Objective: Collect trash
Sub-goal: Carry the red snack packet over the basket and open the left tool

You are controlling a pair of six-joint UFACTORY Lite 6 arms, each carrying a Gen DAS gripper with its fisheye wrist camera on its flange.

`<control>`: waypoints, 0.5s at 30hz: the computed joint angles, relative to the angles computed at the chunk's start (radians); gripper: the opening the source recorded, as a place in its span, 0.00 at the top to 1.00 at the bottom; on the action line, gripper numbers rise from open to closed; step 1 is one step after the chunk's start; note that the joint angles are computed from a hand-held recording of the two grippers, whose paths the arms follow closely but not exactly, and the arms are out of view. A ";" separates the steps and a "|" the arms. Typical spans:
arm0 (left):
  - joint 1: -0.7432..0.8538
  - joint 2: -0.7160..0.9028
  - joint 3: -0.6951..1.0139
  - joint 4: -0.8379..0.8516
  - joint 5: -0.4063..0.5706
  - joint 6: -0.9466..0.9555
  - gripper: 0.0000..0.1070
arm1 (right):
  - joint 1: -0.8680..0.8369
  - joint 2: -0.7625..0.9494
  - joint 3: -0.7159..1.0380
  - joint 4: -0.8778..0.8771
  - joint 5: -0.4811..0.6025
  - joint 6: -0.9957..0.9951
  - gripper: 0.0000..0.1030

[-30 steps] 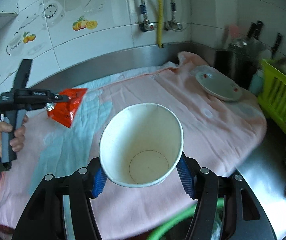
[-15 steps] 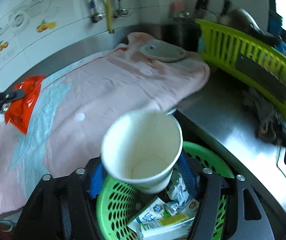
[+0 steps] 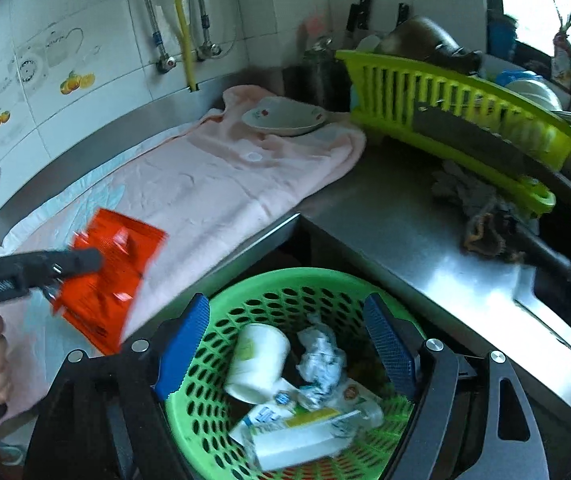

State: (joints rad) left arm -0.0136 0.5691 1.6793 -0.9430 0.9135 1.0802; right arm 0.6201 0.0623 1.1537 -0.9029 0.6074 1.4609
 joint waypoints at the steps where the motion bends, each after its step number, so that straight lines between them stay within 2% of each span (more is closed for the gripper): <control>1: -0.018 0.002 -0.005 0.004 -0.010 -0.006 0.87 | 0.004 -0.018 -0.016 -0.005 0.009 0.008 0.24; 7: -0.127 0.016 -0.039 0.036 -0.082 -0.041 0.87 | 0.034 -0.150 -0.130 -0.037 0.084 0.054 0.23; 13: -0.225 0.062 -0.021 0.078 -0.131 -0.095 0.87 | 0.042 -0.259 -0.233 -0.047 0.103 0.087 0.23; 15: -0.247 0.062 -0.026 0.085 -0.152 -0.098 0.83 | 0.048 -0.285 -0.257 -0.045 0.109 0.095 0.23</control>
